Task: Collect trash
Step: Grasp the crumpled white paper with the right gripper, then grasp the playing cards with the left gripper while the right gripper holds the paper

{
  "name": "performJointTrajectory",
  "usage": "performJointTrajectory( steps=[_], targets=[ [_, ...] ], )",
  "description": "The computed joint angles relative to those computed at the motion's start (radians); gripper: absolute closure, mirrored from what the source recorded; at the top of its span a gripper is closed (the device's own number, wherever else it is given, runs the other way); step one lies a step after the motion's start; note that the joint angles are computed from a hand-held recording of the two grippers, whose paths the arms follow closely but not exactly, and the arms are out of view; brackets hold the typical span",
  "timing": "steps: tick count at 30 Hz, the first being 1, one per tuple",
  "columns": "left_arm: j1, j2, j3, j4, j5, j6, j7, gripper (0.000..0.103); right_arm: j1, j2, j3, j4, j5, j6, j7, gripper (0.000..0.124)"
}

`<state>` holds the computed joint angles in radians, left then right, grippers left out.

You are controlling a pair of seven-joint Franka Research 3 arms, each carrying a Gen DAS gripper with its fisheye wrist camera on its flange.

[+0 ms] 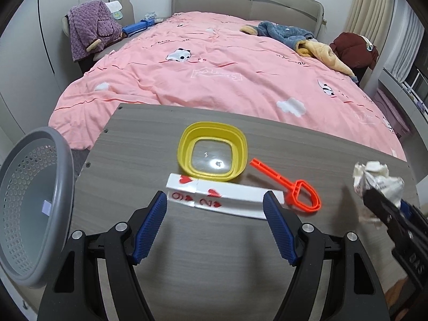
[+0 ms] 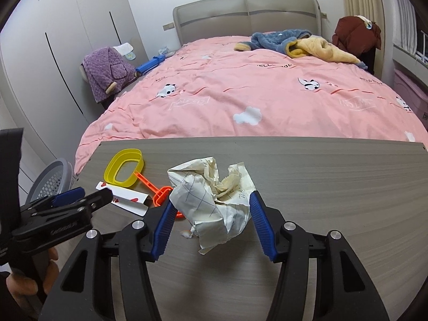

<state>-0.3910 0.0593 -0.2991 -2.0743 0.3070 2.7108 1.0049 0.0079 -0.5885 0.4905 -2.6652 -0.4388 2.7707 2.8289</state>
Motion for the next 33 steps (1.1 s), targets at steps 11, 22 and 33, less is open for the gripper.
performJointTrajectory(
  steps=[11, 22, 33],
  targets=[
    [-0.055, 0.117, 0.017, 0.151, 0.187, -0.112, -0.140, 0.032, 0.024, -0.093, -0.010, -0.078, 0.063, 0.020, -0.014, 0.070],
    [-0.074, 0.123, 0.012, 0.163, 0.217, -0.173, -0.124, 0.032, 0.021, -0.167, 0.009, -0.111, 0.124, 0.008, -0.039, 0.070],
    [-0.046, 0.039, 0.004, 0.060, 0.187, -0.134, -0.089, 0.032, 0.019, -0.183, 0.035, -0.110, 0.151, 0.009, -0.044, 0.070]
  ],
)
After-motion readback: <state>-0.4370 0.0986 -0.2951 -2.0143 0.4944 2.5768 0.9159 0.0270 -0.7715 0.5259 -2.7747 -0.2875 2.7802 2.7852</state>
